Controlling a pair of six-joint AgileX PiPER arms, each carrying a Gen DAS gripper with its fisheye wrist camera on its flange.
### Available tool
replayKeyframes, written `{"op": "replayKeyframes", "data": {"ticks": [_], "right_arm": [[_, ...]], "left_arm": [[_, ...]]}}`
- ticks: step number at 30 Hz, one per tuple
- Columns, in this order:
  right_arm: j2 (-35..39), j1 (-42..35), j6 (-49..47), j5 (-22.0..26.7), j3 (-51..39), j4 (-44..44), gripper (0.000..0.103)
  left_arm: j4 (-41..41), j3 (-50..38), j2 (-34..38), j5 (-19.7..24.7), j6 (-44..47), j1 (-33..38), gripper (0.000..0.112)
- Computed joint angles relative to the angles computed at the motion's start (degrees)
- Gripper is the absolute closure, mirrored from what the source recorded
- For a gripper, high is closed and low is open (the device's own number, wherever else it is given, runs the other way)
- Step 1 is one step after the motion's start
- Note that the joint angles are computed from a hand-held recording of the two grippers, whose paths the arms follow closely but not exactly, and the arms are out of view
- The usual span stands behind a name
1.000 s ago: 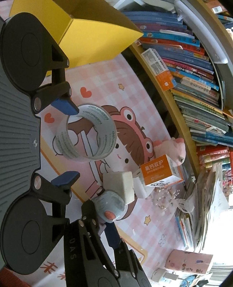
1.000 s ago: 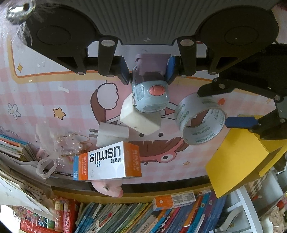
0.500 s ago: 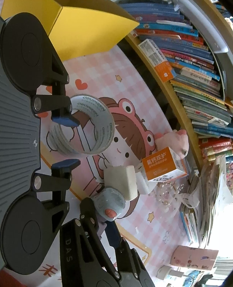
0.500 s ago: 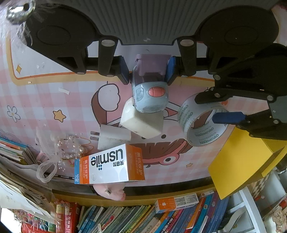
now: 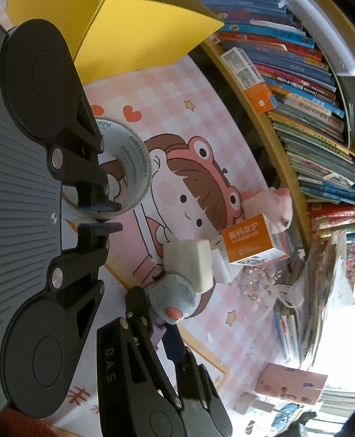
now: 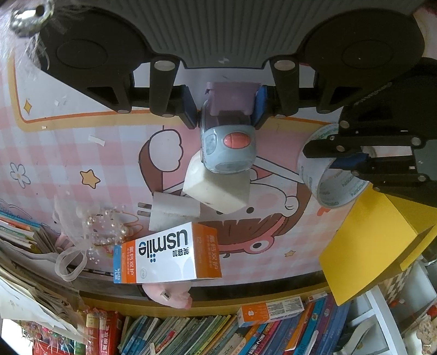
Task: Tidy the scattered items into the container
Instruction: 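Grasp the grey gadget with the right tool while the left tool grasps the clear tape roll, then lift and carry the gadget and tape roll with both tools over the yellow box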
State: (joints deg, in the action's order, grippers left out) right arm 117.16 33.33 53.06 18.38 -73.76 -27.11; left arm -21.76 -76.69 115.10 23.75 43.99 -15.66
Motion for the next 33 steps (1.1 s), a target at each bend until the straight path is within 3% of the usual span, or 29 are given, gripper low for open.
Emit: {"op": "replayKeyframes", "data": {"ticks": [21, 33], "right_arm": [[-5.85, 4.88, 16.6, 0.42, 5.31, -15.88, 0.063], [-6.98, 12.06, 29.08, 10.29, 4.38, -23.48, 0.063]], "left_arm": [[-17.03, 12.2, -12.03, -2.02, 14.25, 3.58, 0.106], [-34.33, 17.93, -15.73, 2.01, 35.55, 9.78, 0.106]]}}
